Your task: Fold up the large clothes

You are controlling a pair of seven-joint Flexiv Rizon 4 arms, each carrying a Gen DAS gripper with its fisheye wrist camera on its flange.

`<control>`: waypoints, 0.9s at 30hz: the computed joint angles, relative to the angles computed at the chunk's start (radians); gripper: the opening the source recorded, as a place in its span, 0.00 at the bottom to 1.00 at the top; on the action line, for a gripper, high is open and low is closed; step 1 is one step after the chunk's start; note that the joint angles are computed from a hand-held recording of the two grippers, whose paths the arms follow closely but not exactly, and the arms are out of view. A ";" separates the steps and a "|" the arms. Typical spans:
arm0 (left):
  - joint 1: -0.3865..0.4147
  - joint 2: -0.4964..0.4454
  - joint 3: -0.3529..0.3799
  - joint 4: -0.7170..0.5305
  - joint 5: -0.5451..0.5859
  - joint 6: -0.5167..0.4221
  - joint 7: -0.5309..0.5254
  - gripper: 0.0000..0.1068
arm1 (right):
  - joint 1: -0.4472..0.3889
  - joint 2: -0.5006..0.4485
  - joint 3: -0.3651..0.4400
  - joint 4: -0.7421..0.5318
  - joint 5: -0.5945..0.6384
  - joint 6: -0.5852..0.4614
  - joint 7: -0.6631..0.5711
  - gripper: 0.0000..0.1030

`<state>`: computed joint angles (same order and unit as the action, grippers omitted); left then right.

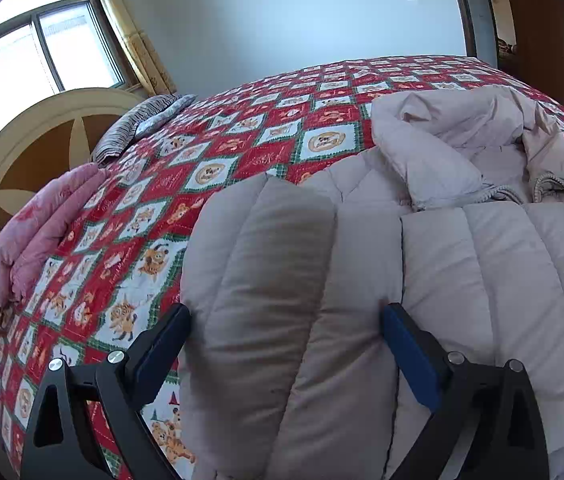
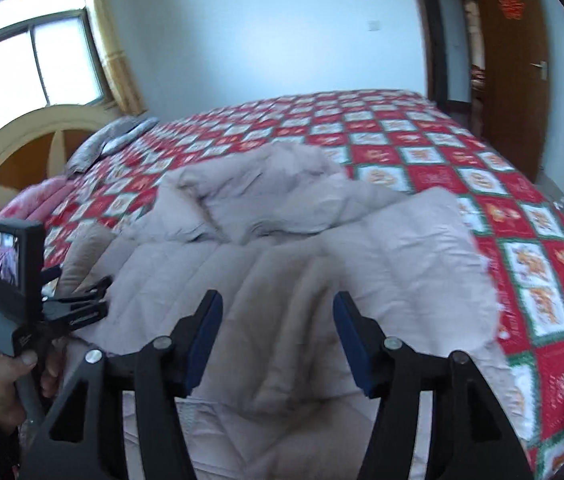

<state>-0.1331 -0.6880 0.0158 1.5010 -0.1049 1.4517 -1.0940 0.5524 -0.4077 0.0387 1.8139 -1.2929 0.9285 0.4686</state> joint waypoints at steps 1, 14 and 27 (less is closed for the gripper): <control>0.002 -0.006 -0.001 -0.001 -0.004 0.001 -0.005 0.91 | -0.004 -0.025 0.003 -0.020 0.023 0.013 -0.028 0.59; 0.053 -0.023 -0.069 0.008 -0.055 -0.003 0.026 0.95 | 0.043 -0.121 -0.045 -0.062 0.159 0.054 -0.137 0.59; 0.044 -0.029 -0.057 0.003 -0.060 -0.013 0.023 0.96 | 0.078 -0.148 -0.047 -0.104 0.239 -0.029 -0.230 0.60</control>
<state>-0.0887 -0.7166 -0.0413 1.5041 -0.1654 1.4391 -1.0709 0.6300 -0.5561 -0.0087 1.7099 -1.0538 0.8997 0.2383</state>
